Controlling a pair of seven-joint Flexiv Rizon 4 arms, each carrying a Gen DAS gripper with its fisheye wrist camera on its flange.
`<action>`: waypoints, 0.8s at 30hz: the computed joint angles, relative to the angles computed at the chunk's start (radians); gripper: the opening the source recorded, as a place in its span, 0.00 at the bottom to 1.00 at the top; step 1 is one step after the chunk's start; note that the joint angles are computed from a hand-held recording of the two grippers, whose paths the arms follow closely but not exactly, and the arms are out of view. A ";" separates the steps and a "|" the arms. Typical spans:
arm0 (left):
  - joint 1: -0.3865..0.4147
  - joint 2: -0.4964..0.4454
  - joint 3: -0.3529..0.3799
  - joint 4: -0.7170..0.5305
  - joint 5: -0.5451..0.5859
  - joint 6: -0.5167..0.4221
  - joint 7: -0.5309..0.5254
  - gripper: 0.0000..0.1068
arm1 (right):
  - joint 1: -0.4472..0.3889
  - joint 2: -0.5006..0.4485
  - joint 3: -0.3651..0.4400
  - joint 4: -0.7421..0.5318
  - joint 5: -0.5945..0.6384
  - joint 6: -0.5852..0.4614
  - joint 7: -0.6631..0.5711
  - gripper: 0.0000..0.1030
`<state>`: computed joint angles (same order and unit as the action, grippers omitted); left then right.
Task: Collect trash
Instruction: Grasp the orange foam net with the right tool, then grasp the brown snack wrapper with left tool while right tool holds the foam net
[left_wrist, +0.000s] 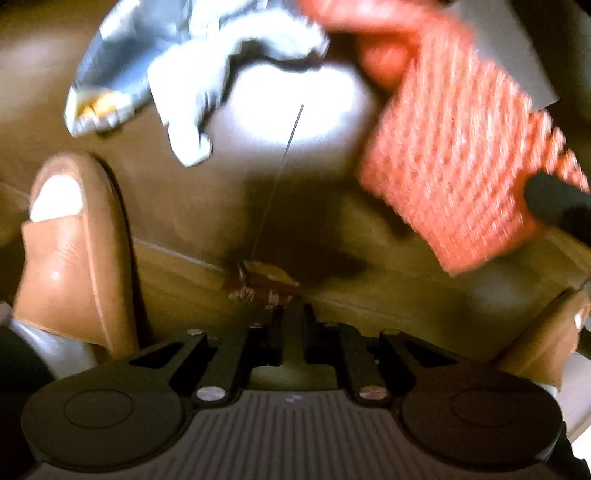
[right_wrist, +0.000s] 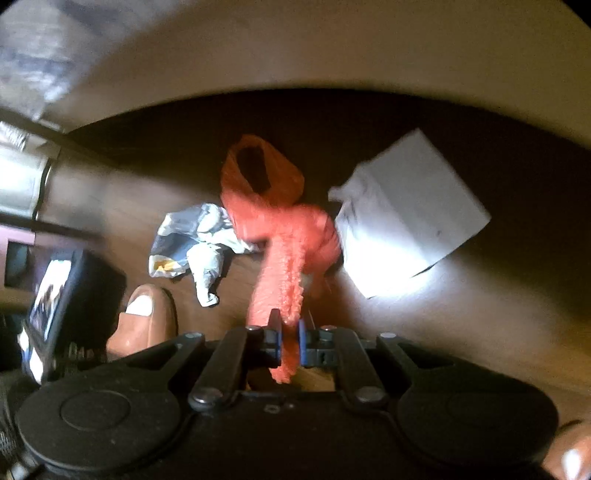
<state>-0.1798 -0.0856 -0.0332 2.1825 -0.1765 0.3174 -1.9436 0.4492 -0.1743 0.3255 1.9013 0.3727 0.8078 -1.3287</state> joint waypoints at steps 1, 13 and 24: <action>0.001 0.011 0.001 -0.009 0.005 -0.005 -0.005 0.07 | -0.007 0.020 -0.003 -0.001 -0.009 -0.019 -0.008 0.08; -0.003 0.086 -0.005 -0.071 -0.013 -0.031 -0.003 0.07 | -0.021 0.309 -0.053 -0.006 -0.075 -0.271 0.077 0.08; -0.006 0.013 -0.012 -0.034 -0.010 -0.021 0.029 0.42 | -0.014 0.355 -0.086 -0.010 -0.081 -0.227 0.157 0.08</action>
<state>-0.1861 -0.0724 -0.0451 2.1487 -0.1866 0.2964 -1.9145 0.4357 0.1806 0.2393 1.8914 0.2913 0.5811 -1.1722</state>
